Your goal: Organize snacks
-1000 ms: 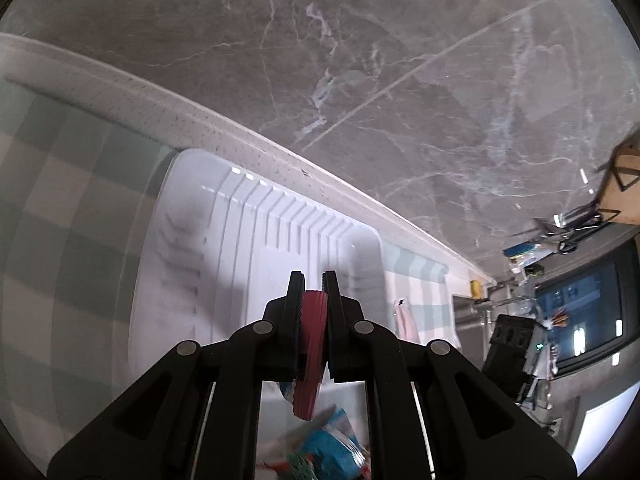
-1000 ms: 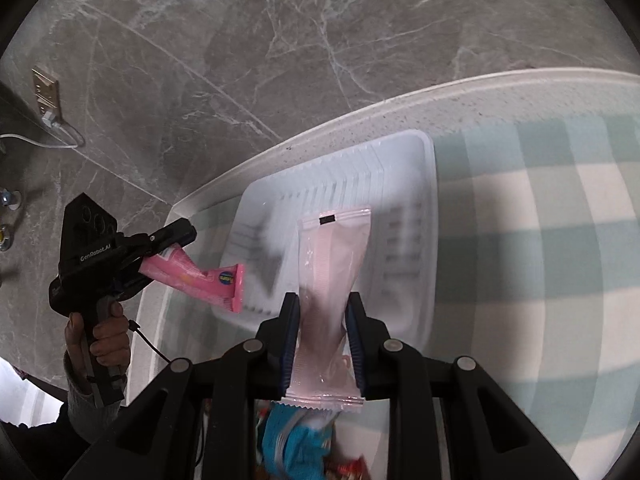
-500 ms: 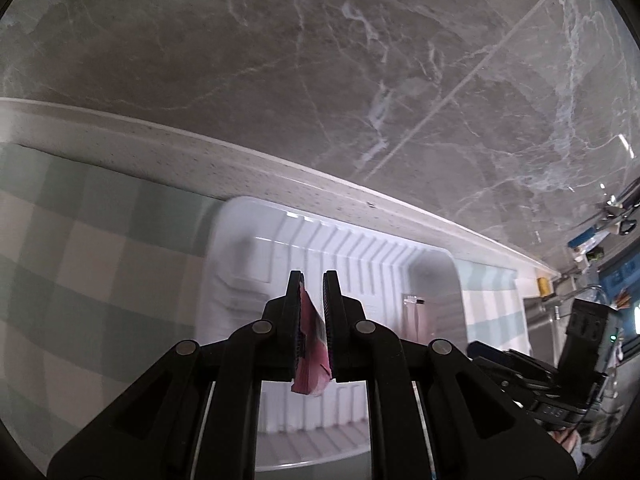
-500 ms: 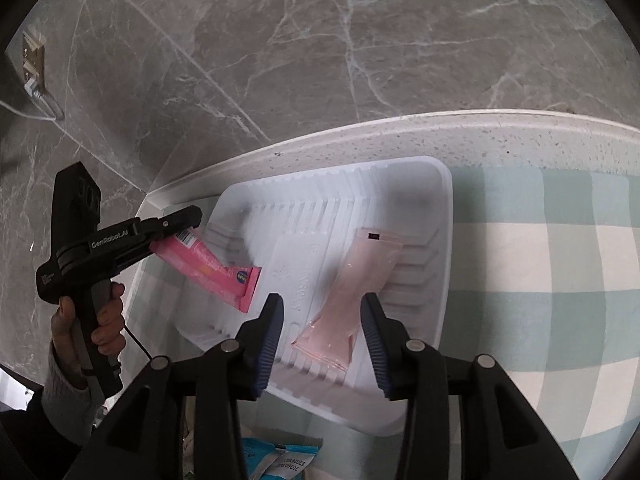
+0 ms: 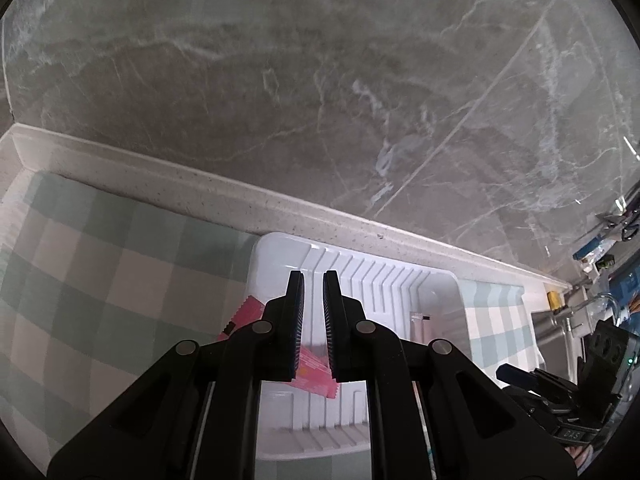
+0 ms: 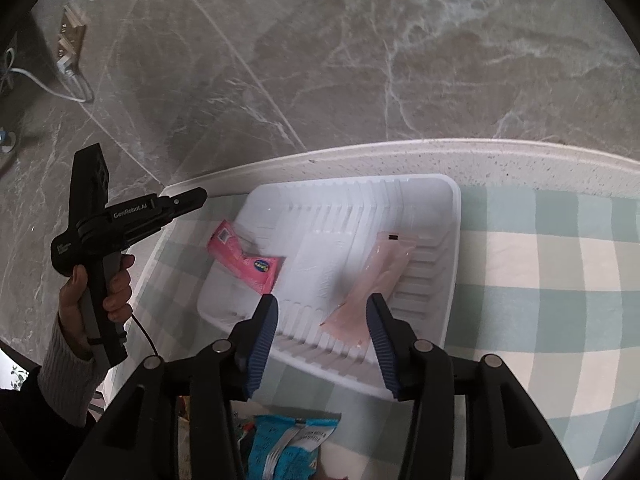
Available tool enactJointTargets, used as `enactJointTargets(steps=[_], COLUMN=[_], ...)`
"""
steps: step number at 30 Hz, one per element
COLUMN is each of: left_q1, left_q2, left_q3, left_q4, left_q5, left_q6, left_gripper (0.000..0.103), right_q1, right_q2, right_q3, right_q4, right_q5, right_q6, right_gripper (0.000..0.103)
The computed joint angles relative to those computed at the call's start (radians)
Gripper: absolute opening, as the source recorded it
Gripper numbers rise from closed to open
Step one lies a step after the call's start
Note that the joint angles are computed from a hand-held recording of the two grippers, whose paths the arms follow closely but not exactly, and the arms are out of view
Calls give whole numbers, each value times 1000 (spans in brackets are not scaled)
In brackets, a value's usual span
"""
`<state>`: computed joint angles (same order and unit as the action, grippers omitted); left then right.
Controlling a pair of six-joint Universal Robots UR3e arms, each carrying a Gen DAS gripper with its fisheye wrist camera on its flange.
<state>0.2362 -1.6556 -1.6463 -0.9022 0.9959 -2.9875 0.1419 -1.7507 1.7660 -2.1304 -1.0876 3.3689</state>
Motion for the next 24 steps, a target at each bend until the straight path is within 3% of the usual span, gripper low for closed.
enactJointTargets(steps=[9, 12, 17, 24], left_q1=[102, 167, 324, 694], left_q2=[274, 401, 639, 959], left_q3=[-121, -180, -275, -331], left_q4=[-209, -339, -630, -1205], left_q5=[-60, -82, -92, -6], left_q6=[137, 221, 413, 849], left_gripper=[9, 9, 9, 9], right_q1=[30, 53, 106, 176], right_q2=[-140, -196, -300, -453], right_q3=[-8, -10, 21, 104], right_q4=[100, 146, 210, 286], right_q5=[-37, -64, -117, -158], right_q6=[4, 6, 27, 102], right_gripper=[56, 59, 61, 62])
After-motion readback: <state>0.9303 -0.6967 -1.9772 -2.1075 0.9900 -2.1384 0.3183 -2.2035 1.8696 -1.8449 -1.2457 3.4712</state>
